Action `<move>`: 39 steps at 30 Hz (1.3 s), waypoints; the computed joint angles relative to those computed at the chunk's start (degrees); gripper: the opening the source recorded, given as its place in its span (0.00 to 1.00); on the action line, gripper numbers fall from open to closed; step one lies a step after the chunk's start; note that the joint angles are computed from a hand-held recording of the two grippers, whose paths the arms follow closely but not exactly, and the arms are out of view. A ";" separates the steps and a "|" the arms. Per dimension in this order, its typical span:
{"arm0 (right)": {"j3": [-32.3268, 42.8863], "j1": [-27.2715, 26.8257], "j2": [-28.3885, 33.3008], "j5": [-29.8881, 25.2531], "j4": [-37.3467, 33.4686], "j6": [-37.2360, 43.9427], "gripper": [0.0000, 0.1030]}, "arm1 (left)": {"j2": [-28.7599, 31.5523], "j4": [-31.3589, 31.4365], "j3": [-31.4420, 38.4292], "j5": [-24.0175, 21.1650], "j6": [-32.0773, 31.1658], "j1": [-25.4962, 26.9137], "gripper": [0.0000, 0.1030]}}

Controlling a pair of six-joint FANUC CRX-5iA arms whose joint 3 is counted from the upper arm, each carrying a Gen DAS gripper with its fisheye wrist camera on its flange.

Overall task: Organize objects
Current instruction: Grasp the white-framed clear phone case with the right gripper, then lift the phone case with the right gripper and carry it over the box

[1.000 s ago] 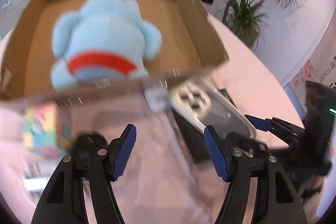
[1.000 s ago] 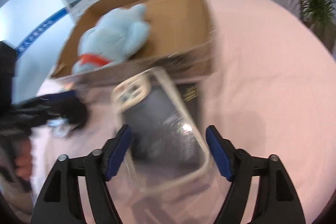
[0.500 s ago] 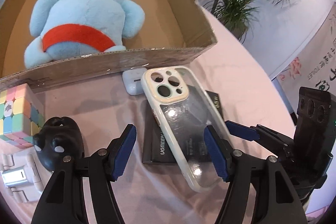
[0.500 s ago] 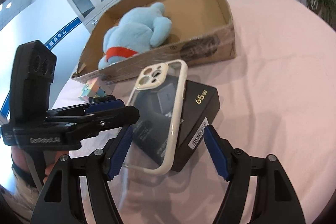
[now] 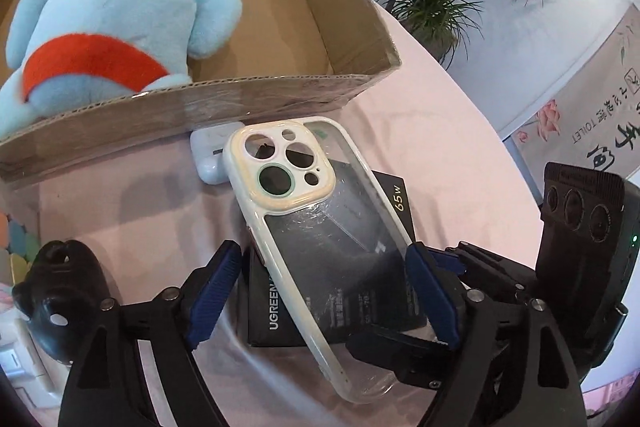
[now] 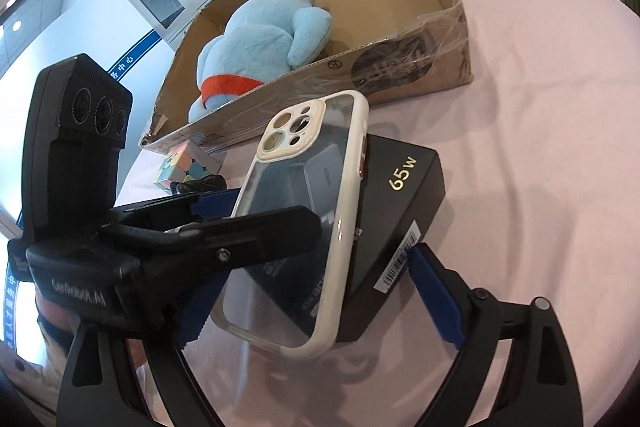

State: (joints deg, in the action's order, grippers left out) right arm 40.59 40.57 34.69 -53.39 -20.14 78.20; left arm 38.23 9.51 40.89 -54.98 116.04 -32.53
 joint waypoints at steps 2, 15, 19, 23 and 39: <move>0.11 0.17 0.06 -0.11 0.66 -0.28 0.88 | -0.40 -0.08 -0.38 0.07 0.33 -0.03 0.82; -6.18 5.01 -4.28 4.09 13.37 -2.42 0.51 | -3.65 -10.41 0.30 -0.98 5.68 -3.17 0.56; -7.53 4.65 -5.33 5.26 10.20 -0.91 0.49 | -6.72 -7.88 -5.76 3.24 6.07 -2.46 0.51; -7.28 4.04 -6.01 4.13 4.29 4.63 0.49 | -10.44 -8.24 -12.00 6.56 7.62 -2.49 0.50; -0.67 5.30 -0.57 -4.59 -0.50 7.64 0.23 | -19.27 4.78 -34.36 20.02 4.35 -0.34 0.50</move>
State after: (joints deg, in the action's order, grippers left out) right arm 39.93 45.86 34.11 -57.98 -20.64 85.84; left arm 18.96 14.29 6.53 -34.96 120.39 -32.87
